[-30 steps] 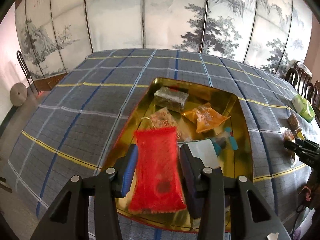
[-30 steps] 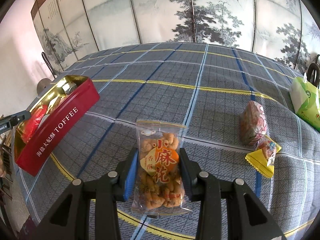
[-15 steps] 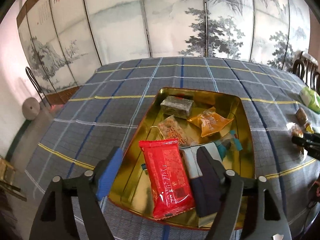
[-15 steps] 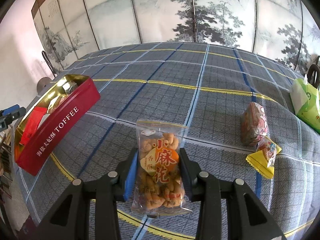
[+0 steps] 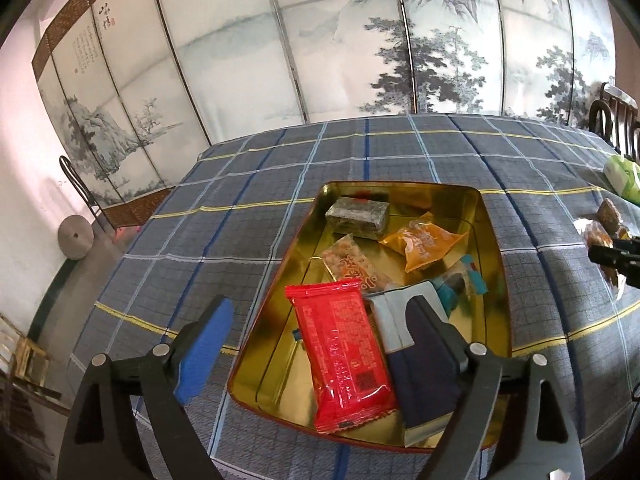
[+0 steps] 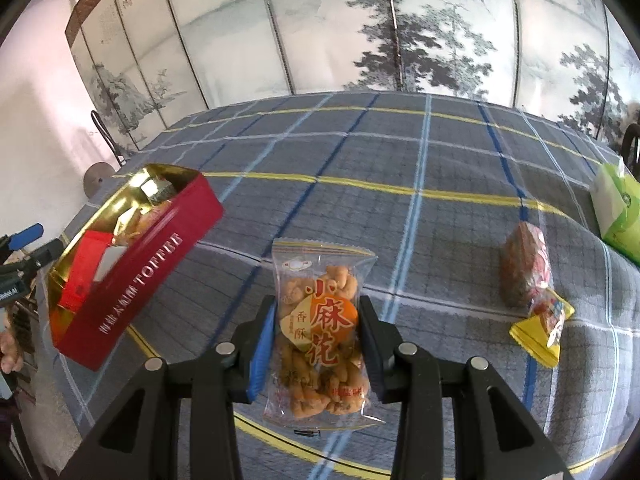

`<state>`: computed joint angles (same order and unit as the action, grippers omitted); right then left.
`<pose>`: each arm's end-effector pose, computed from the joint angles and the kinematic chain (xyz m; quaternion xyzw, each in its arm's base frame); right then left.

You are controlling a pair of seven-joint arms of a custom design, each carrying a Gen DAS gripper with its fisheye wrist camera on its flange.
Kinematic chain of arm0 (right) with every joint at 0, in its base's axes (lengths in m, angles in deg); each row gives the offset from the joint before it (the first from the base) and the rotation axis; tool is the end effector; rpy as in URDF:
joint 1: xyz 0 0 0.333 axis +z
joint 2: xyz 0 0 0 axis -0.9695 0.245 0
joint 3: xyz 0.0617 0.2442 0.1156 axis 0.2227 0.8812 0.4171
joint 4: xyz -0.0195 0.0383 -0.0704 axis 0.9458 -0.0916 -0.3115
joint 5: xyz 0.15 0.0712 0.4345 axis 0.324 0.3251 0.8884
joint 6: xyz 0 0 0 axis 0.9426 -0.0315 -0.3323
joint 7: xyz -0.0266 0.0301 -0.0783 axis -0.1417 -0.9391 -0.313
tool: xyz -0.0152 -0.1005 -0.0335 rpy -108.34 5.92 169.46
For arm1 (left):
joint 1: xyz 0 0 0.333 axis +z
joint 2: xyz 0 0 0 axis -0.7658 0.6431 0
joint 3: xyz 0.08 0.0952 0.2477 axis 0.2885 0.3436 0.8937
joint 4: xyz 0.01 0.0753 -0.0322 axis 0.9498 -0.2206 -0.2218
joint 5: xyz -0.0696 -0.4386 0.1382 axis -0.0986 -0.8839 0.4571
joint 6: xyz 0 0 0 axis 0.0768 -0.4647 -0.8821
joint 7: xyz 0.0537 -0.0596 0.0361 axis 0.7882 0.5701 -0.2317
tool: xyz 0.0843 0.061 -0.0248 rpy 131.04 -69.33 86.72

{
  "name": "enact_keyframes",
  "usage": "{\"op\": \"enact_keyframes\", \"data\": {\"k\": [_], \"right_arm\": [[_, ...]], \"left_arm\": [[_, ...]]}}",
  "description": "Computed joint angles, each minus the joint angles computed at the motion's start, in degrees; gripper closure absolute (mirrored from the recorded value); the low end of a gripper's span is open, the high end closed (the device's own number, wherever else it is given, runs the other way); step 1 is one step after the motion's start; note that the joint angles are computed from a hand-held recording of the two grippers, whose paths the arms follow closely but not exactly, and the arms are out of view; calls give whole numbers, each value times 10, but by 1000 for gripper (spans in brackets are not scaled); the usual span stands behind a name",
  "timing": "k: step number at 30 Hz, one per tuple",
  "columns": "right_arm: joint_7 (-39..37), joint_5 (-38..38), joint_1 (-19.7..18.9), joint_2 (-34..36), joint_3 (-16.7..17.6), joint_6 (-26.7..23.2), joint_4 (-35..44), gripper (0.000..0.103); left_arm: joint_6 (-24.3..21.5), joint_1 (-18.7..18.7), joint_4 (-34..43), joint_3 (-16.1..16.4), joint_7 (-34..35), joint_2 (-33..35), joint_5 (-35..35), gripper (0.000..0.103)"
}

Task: Organize snacks
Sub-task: 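Lower the red packet into the gold tin and open the left gripper, then carry the twist packet into the gold tin and open the right gripper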

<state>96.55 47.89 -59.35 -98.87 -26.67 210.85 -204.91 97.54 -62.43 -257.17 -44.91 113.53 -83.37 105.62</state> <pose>0.4454 0.0498 0.3291 -0.7723 0.5192 -0.1095 0.3492 0.3613 -0.1547 0.3760 -0.6868 0.6045 -0.1714 0.3653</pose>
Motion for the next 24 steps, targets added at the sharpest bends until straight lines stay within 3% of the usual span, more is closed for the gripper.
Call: {"op": "enact_keyframes", "data": {"k": [13, 24], "right_arm": [[-9, 15, 46, -34, 9, -31, 14, 64], [-34, 54, 104, 14, 33, -44, 67, 63]], "left_arm": [[-6, -1, -7, 4, 5, -4, -7, 12], [-8, 2, -24, 13, 14, -19, -18, 11]]}}
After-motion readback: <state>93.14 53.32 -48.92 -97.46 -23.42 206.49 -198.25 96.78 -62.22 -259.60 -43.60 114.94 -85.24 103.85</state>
